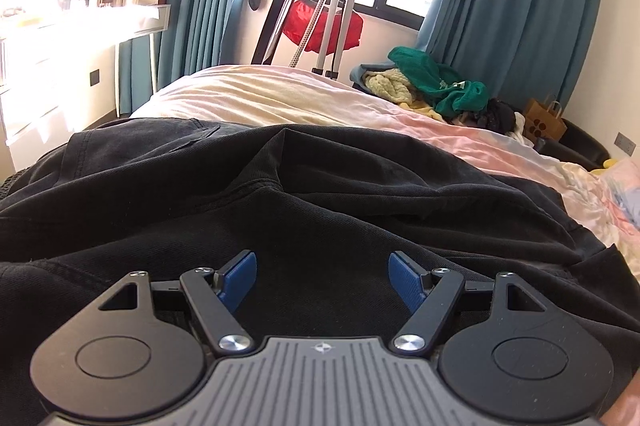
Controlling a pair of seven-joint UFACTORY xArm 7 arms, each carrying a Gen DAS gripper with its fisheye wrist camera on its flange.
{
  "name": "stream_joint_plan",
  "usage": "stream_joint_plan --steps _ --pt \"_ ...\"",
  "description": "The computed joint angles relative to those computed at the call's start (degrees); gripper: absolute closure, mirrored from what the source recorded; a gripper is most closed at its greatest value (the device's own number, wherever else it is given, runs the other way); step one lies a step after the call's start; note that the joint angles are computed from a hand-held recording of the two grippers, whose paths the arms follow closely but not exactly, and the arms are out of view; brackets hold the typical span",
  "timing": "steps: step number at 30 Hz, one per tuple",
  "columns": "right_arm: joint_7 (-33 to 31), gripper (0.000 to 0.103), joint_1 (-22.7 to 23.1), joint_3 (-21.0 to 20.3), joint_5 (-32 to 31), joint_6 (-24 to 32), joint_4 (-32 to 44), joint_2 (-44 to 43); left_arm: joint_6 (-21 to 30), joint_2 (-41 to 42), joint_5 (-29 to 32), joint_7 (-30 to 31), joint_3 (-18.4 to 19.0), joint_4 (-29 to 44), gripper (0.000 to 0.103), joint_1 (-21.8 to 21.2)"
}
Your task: Fold clothes
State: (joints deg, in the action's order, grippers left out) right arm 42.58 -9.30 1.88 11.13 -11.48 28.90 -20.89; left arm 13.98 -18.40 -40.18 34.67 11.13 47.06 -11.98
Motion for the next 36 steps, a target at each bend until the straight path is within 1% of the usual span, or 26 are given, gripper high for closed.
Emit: stream_joint_plan --steps 1,2,3,5,6,9,11,12,14,16,17,18,19,21,22,23,25,26,29,30,32,34,35,36 --pt "1.1 0.053 -4.1 3.4 0.6 2.4 -0.7 -2.0 1.5 -1.4 0.8 -1.0 -0.2 -0.7 0.028 0.9" --pt "1.4 0.053 -5.8 4.3 1.4 4.6 -1.5 -3.9 2.7 -3.0 2.0 -2.2 -0.6 -1.5 0.028 1.9" --pt "1.3 0.053 -5.1 2.9 2.0 5.8 -2.1 -4.7 3.7 -4.5 3.6 -3.8 -1.1 -2.4 0.027 3.2" --pt "1.2 0.053 -0.4 -3.9 1.3 7.7 -3.4 -6.5 6.4 -8.1 6.8 -6.9 -1.5 -4.1 0.028 5.4" --pt "0.7 0.053 2.0 -7.2 1.9 7.4 -4.1 -7.1 7.5 -9.7 7.7 -7.8 -1.1 -4.8 0.027 6.0" --pt "0.1 0.053 2.3 -9.8 2.0 5.4 -6.2 -8.9 13.0 -15.1 11.3 -12.7 0.1 -6.2 0.025 9.5" --pt "-0.6 0.053 4.8 -13.3 2.4 4.2 -7.3 -9.7 17.4 -17.8 14.0 -16.5 0.9 -5.8 0.025 12.7" --pt "-0.2 0.053 4.8 -13.7 3.0 4.0 -8.0 -10.0 19.2 -18.7 15.2 -18.2 1.4 -5.3 0.025 14.1" --pt "1.8 0.053 1.5 -11.2 4.1 5.5 -8.8 -10.4 21.3 -20.5 16.7 -21.1 2.5 -4.4 0.023 16.5" --pt "3.5 0.053 -0.9 -9.7 4.7 6.7 -9.7 -10.9 21.4 -22.6 17.2 -22.7 4.2 -4.6 0.022 17.8" --pt "4.2 0.053 -2.0 -9.0 4.8 7.1 -10.1 -11.2 20.2 -24.0 16.7 -22.8 5.1 -5.7 0.021 17.8" --pt "4.4 0.053 -2.1 -9.2 4.7 7.0 -10.6 -11.5 18.8 -25.5 16.0 -22.8 6.1 -6.8 0.021 17.8" --pt "4.8 0.053 -2.8 -8.9 4.6 6.6 -11.0 -11.6 17.7 -26.6 16.2 -23.9 6.0 -7.9 0.021 18.6" --pt "5.7 0.053 -4.3 -8.1 4.5 6.3 -11.5 -11.5 16.6 -26.9 17.3 -26.3 5.3 -8.5 0.021 19.7" --pt "6.3 0.053 -5.0 -7.8 4.5 6.5 -11.6 -11.3 16.8 -26.7 17.6 -26.6 5.5 -8.2 0.021 19.3" --pt "6.5 0.053 -4.6 -8.5 4.6 6.8 -11.5 -10.9 17.4 -26.3 17.6 -26.7 6.3 -7.6 0.02 18.4" --pt "6.9 0.053 -3.6 -10.1 4.8 7.3 -11.6 -10.3 18.3 -25.8 17.3 -27.1 7.4 -7.0 0.02 17.5" --pt "7.0 0.053 -2.6 -11.2 5.1 7.4 -11.7 -10.1 18.5 -25.4 17.3 -28.4 7.2 -7.1 0.02 18.0" --pt "5.4 0.053 8.5 -22.4 6.7 3.0 -12.5 -10.1 19.0 -24.0 17.4 -32.7 6.5 -7.4 0.019 19.8" --pt "5.2 0.052 12.2 -26.2 6.8 1.5 -12.7 -10.3 20.0 -23.1 17.1 -34.1 7.0 -7.1 0.019 20.2" --pt "4.9 0.052 15.4 -29.2 6.0 -0.4 -12.6 -9.6 22.3 -21.0 16.1 -36.8 8.2 -6.2 0.019 20.8" --pt "5.6 0.053 16.2 -29.3 5.3 -2.3 -12.0 -7.5 24.3 -20.4 14.5 -39.3 9.6 -6.0 0.019 21.9" --pt "5.9 0.053 15.9 -28.8 4.7 -2.6 -11.4 -6.4 24.4 -20.7 13.6 -40.0 10.2 -6.3 0.019 22.3" --pt "6.2 0.054 14.2 -26.9 4.4 -2.6 -10.7 -5.2 23.8 -21.6 12.1 -40.5 11.1 -7.0 0.019 22.6"
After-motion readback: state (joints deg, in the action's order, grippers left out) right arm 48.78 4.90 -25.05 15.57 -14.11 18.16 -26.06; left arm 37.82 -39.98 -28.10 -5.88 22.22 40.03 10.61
